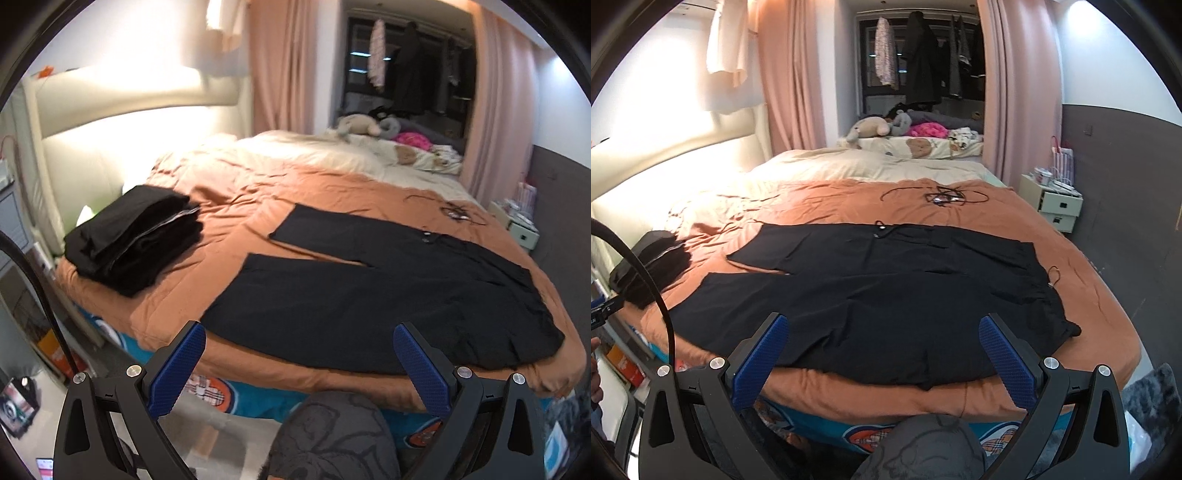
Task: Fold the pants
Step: 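Grasp the pant leg hem with the left tool while the right tool reaches the waistband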
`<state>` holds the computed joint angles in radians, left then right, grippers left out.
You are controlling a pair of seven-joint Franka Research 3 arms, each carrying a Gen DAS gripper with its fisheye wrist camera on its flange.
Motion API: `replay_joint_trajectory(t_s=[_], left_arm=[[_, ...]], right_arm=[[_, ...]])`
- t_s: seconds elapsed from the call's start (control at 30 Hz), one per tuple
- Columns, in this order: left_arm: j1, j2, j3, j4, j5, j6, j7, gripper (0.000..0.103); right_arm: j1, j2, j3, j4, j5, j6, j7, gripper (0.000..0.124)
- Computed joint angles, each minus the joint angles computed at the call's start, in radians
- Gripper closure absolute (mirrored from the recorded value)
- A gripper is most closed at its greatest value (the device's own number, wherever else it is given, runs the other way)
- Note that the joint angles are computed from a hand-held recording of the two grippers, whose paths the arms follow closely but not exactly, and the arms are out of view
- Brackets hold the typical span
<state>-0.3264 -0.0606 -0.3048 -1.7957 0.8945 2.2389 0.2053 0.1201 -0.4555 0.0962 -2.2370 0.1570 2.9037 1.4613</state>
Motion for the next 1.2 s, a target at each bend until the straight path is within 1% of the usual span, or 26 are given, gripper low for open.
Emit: replay_joint_trajectory(t_s=[0.1,0.17,0.27,0.37,0.4,0.47,0.53,0.63,0.73,0.77,0.83,0.93,1.03,1.13,1.2], left_arm=[[0.012,-0.001,0.014,-0.011,-0.023,0.016,0.004,0.0],[0.02,0.003,0.019,-0.012,-0.038,0.022,0.001,0.0],[0.034,0.007,0.03,-0.016,-0.061,0.039,-0.004,0.0],[0.041,0.028,0.033,0.004,-0.068,0.006,-0.014,0.0],[0.042,0.035,0.036,0.011,-0.075,0.001,-0.013,0.0],[0.048,0.047,0.046,0.014,-0.096,0.017,-0.013,0.0],[0.051,0.064,0.054,0.024,-0.114,0.021,-0.005,0.0],[0.061,0.082,0.069,0.018,-0.126,0.086,0.013,0.0],[0.08,0.089,0.088,-0.012,-0.162,0.189,0.022,0.0],[0.085,0.092,0.093,-0.017,-0.164,0.208,0.011,0.0],[0.089,0.105,0.098,-0.01,-0.149,0.204,-0.012,0.0],[0.097,0.121,0.109,-0.008,-0.149,0.222,-0.019,0.001],[0.107,0.131,0.117,-0.017,-0.171,0.25,-0.01,0.009],[0.12,0.14,0.127,-0.034,-0.206,0.276,0.0,0.019],[0.13,0.14,0.134,-0.051,-0.235,0.293,0.0,0.028]], right_arm=[[-0.067,0.034,0.059,0.044,-0.058,-0.024,0.077,0.021],[-0.082,0.051,0.071,0.068,-0.088,-0.044,0.12,0.021],[-0.088,0.081,0.075,0.099,-0.123,-0.054,0.175,0.021],[-0.087,0.118,0.072,0.138,-0.159,-0.079,0.214,0.021],[-0.083,0.131,0.068,0.152,-0.168,-0.091,0.223,0.021],[-0.062,0.158,0.045,0.187,-0.165,-0.124,0.225,0.021],[-0.045,0.182,0.026,0.211,-0.159,-0.138,0.229,0.021],[-0.03,0.208,0.002,0.24,-0.153,-0.157,0.234,0.021],[-0.025,0.229,-0.013,0.264,-0.158,-0.17,0.242,0.021],[-0.024,0.234,-0.019,0.269,-0.156,-0.17,0.244,0.021],[-0.023,0.244,-0.029,0.279,-0.155,-0.173,0.242,0.021],[-0.033,0.262,-0.038,0.298,-0.167,-0.193,0.263,0.021],[-0.037,0.274,-0.046,0.31,-0.171,-0.203,0.287,0.021],[-0.041,0.28,-0.06,0.311,-0.162,-0.198,0.29,0.021],[-0.049,0.281,-0.062,0.309,-0.172,-0.2,0.307,0.021]])
